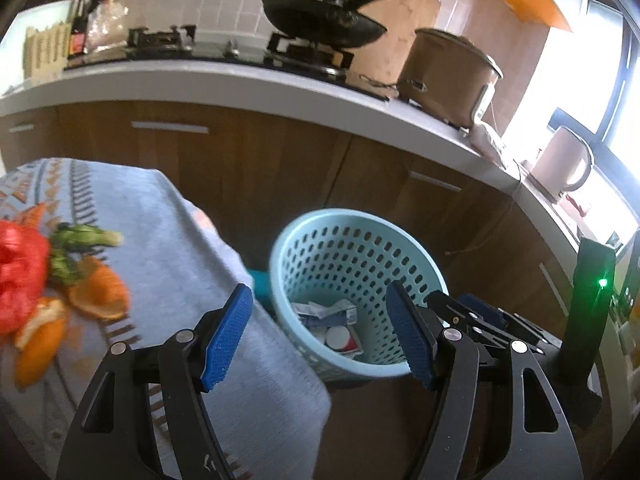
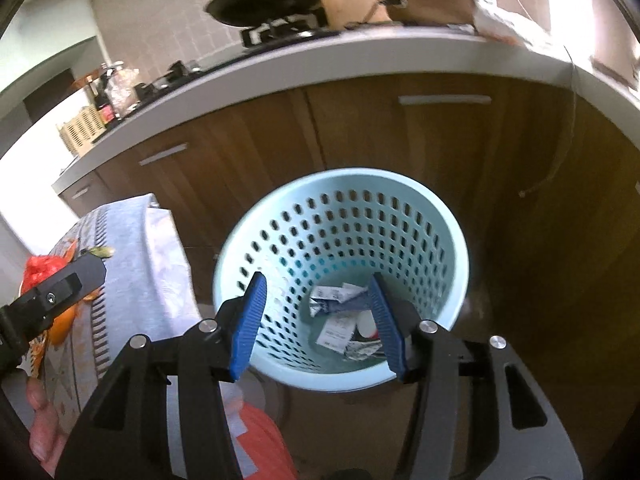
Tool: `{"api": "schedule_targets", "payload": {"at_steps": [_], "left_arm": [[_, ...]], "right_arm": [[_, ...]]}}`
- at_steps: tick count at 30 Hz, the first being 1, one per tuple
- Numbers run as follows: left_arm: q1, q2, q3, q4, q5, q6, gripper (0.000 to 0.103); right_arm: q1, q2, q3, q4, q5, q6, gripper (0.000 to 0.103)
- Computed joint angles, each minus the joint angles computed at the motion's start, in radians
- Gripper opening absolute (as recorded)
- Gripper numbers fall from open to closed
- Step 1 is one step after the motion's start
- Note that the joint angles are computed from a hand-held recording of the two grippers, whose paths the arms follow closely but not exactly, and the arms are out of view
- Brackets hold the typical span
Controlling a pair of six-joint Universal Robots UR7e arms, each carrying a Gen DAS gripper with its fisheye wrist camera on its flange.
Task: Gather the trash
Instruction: 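Carry the white carton to the basket while the right gripper drops a dotted wrapper in, then return to the table and grasp the orange snack bag with the left gripper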
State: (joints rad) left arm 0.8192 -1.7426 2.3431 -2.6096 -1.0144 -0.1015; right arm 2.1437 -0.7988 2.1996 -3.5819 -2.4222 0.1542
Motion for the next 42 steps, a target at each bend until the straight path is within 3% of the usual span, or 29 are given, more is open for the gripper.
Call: {"api": "schedule_targets", "payload": {"at_steps": [6, 13, 20, 25, 30, 33, 37, 42], "left_arm": [[-0.037, -0.133, 0.018, 0.067, 0.042, -0.016, 0.067], [-0.097, -0.331, 0.039, 0.209, 0.208, -0.044, 0.071], [-0.095, -0.507, 0.023, 0.374, 0.355, -0.092, 0.073], [-0.012, -0.575, -0.005, 0.443, 0.391, -0.094, 0.074], [0.143, -0.558, -0.033, 0.421, 0.333, -0.033, 0.076], [0.232, -0.515, -0.050, 0.393, 0.297, 0.010, 0.076], [0.274, -0.469, -0.045, 0.372, 0.294, 0.056, 0.076], [0.288, -0.430, -0.044, 0.363, 0.345, 0.056, 0.076]], "right_arm": [[0.063, 0.040, -0.061, 0.033, 0.014, -0.042, 0.051], [0.121, 0.111, -0.143, 0.092, 0.041, -0.071, 0.052], [0.165, 0.191, -0.227, 0.132, 0.079, -0.096, 0.053], [0.178, 0.272, -0.299, 0.082, 0.134, -0.139, 0.056], [0.182, 0.358, -0.373, 0.033, 0.183, -0.179, 0.062], [0.184, 0.392, -0.417, 0.060, 0.199, -0.174, 0.062], [0.191, 0.422, -0.455, 0.096, 0.184, -0.185, 0.063], [0.185, 0.423, -0.451, 0.090, 0.192, -0.195, 0.067]]}}
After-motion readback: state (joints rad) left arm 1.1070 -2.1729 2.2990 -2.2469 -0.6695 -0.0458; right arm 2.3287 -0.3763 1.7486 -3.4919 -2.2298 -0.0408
